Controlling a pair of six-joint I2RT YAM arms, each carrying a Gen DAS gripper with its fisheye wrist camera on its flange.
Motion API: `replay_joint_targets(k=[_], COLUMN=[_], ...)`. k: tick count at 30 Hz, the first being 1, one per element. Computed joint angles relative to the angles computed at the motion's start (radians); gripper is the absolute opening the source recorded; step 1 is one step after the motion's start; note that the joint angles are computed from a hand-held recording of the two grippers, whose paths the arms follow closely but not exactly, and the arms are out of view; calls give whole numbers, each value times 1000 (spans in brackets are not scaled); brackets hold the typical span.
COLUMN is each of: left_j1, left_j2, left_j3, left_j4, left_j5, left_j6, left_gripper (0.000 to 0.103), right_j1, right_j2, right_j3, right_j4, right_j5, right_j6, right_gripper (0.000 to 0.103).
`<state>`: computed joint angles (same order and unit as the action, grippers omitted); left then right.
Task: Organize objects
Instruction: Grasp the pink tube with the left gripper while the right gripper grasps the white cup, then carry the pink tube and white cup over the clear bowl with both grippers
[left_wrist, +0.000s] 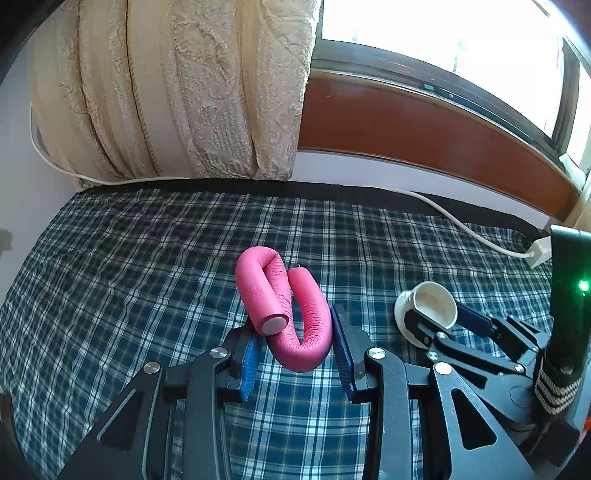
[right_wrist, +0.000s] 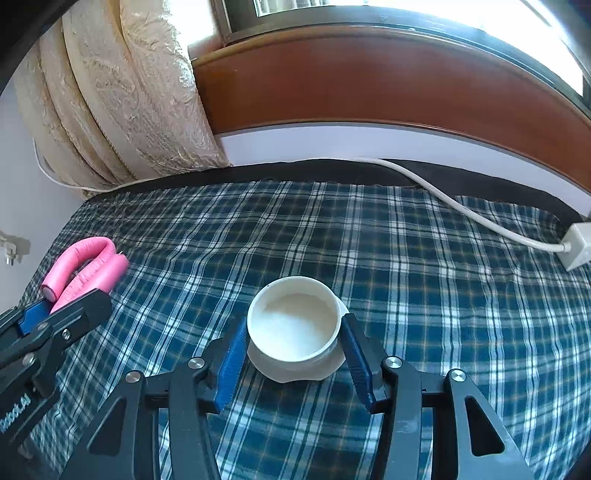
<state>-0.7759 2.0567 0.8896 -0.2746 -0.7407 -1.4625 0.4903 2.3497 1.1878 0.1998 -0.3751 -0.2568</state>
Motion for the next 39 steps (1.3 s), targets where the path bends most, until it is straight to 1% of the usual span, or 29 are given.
replay_joint_targets(k=[10,21,32,39], left_j1=[-36,-102,-168,-209], left_j2=[-14,-32,-50,-12], left_j3=[39,94,154,237], left_j4=[-33,-74,-145,-196], left_j5=[-26,-78,-133,-156], left_j6=[16,30,23,36], left_gripper=[37,37,37,37], right_j1=[-39,-100,-181,-280], right_j2=[-130,-280,-404,-460], right_j3=[-211,-428,-589,-660], right_j4=[138,266,339,355], right_j5=[56,127,114,57], right_j6=[-19,-39,-56,-66], right_gripper=[53,53,53,53])
